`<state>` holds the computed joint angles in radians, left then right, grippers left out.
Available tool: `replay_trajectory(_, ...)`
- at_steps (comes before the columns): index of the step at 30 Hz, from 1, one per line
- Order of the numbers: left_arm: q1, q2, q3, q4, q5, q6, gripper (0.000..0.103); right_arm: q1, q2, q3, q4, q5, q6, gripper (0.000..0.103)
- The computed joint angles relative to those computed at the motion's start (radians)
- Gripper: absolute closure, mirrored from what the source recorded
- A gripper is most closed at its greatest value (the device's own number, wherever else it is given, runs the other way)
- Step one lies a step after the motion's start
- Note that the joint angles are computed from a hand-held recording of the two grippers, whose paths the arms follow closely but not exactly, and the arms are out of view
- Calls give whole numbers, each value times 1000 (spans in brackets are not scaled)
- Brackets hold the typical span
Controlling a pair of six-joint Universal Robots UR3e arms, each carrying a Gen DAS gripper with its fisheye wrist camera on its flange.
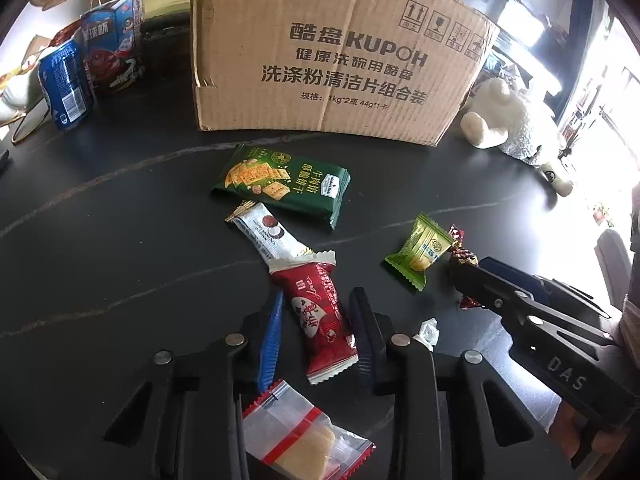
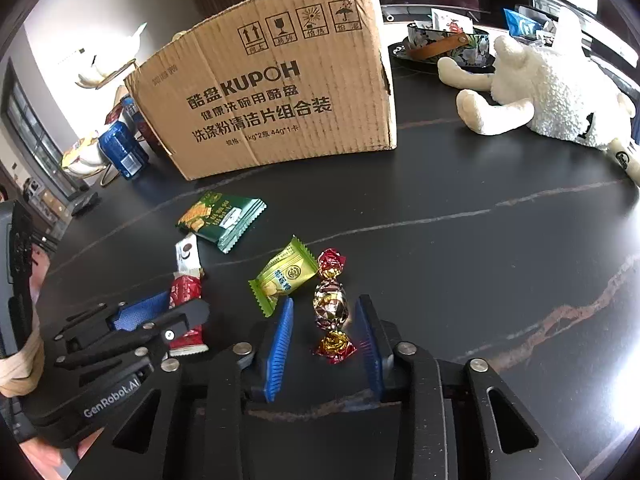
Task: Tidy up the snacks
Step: 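Grasp the red-and-white bar with the left tool while the right grasps the wrapped candy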
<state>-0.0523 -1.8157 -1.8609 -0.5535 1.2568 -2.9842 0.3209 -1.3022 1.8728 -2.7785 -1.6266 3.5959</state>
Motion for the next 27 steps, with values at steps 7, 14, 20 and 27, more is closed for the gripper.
replay_trajectory(7, 7, 7, -11, 6, -2, 6, 80, 1, 16, -3, -11, 4, -2, 82)
replay_trajectory(14, -5, 39, -28, 34, 5, 8, 80, 6, -12, 18, -31, -13, 16, 82)
replay_trajectory(20, 6, 90, -39, 26, -17, 19, 80, 9, -34, 34, -55, -21, 33, 83)
replay_trajectory(27, 34, 147, -43, 0, -46, 34, 80, 54, -51, -12, -42, -64, 31, 82)
